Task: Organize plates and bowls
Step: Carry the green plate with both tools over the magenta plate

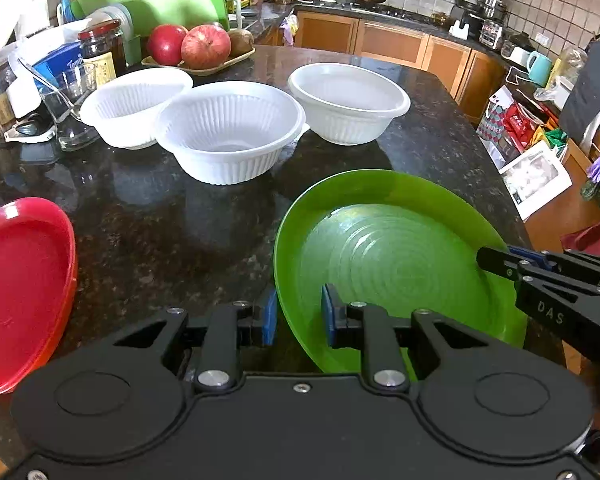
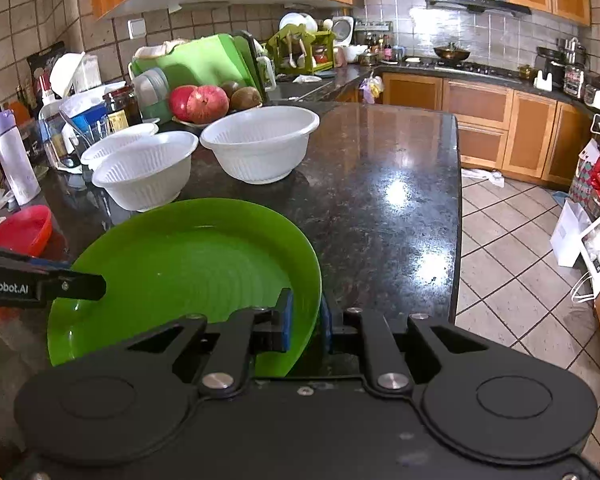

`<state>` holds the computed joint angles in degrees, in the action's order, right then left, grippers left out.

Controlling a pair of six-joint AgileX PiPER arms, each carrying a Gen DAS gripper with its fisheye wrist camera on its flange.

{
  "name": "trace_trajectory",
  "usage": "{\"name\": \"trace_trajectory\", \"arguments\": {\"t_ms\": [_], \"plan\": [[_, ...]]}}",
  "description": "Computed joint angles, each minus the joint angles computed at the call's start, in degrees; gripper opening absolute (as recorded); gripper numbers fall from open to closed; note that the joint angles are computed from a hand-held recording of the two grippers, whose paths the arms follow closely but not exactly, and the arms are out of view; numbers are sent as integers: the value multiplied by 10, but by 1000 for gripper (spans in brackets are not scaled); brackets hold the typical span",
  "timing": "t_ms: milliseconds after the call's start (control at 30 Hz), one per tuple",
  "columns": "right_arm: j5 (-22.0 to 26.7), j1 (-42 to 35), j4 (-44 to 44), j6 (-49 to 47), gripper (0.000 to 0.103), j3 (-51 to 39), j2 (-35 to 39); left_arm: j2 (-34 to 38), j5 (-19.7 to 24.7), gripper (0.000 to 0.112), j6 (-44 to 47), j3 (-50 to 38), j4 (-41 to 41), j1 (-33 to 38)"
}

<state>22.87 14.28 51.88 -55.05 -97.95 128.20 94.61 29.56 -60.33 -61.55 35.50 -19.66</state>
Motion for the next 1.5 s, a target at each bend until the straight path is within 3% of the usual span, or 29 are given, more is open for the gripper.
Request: {"name": "trace_trajectory", "arguments": {"t_ms": [300, 533, 633, 933, 1167, 1400, 1500], "plan": [[-92, 44, 64, -49, 16, 129, -89, -68, -48, 30, 21, 75, 1, 23], [-176, 134, -262, 327, 16, 187, -139, -153, -85, 30, 109, 153, -35, 80], [-179, 172, -407, 499, 16, 184, -141, -195, -93, 30, 201, 182, -89, 124], [-106, 299, -837, 991, 16, 62, -84, -285, -102, 30, 704, 233, -456, 353], [-12, 362, -806, 975, 16, -107, 7, -262, -58, 30, 1097, 229, -761, 536], [90, 394, -804, 980, 16, -258, 89, -211, 3, 30, 1291, 211, -887, 636], [120, 403, -818, 999, 16, -288, 105, -177, 27, 30, 1330, 190, -907, 656]]}}
